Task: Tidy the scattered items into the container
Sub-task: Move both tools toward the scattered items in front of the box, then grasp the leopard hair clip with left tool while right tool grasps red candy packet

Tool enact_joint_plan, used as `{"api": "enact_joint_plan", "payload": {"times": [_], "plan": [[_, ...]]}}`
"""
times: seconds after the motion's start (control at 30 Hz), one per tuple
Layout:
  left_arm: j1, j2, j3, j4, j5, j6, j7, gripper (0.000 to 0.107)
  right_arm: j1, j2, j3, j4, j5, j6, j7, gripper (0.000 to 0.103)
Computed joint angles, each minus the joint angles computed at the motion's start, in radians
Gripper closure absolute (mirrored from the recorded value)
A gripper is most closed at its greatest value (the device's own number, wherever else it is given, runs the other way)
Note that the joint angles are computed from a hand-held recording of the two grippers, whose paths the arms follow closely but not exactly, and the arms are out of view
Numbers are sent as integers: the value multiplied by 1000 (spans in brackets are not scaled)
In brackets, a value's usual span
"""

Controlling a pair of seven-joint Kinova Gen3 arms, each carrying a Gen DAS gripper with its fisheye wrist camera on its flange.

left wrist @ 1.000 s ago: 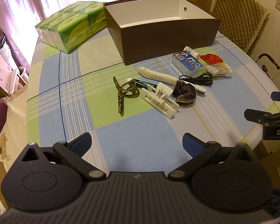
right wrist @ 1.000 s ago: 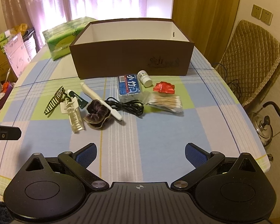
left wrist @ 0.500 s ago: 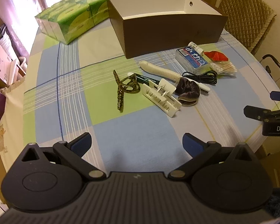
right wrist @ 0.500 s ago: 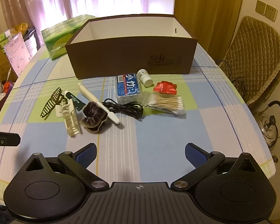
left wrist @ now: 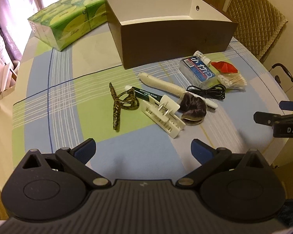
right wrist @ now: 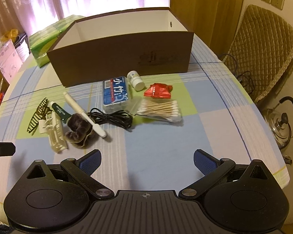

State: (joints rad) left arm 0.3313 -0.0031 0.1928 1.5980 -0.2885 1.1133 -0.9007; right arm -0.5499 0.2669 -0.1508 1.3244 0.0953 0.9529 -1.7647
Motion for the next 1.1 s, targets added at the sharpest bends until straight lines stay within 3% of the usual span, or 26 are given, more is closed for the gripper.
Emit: {"api": "enact_joint_plan", "payload": {"times": [0.7, 1.1], "plan": [[-79, 54, -60, 17, 27, -106, -132, 24, 35, 133, 30, -141, -39, -13, 62, 0], [-141, 134, -102, -6, 152, -178, -315, 44, 45, 214, 48, -245, -48, 26, 78, 0]]}}
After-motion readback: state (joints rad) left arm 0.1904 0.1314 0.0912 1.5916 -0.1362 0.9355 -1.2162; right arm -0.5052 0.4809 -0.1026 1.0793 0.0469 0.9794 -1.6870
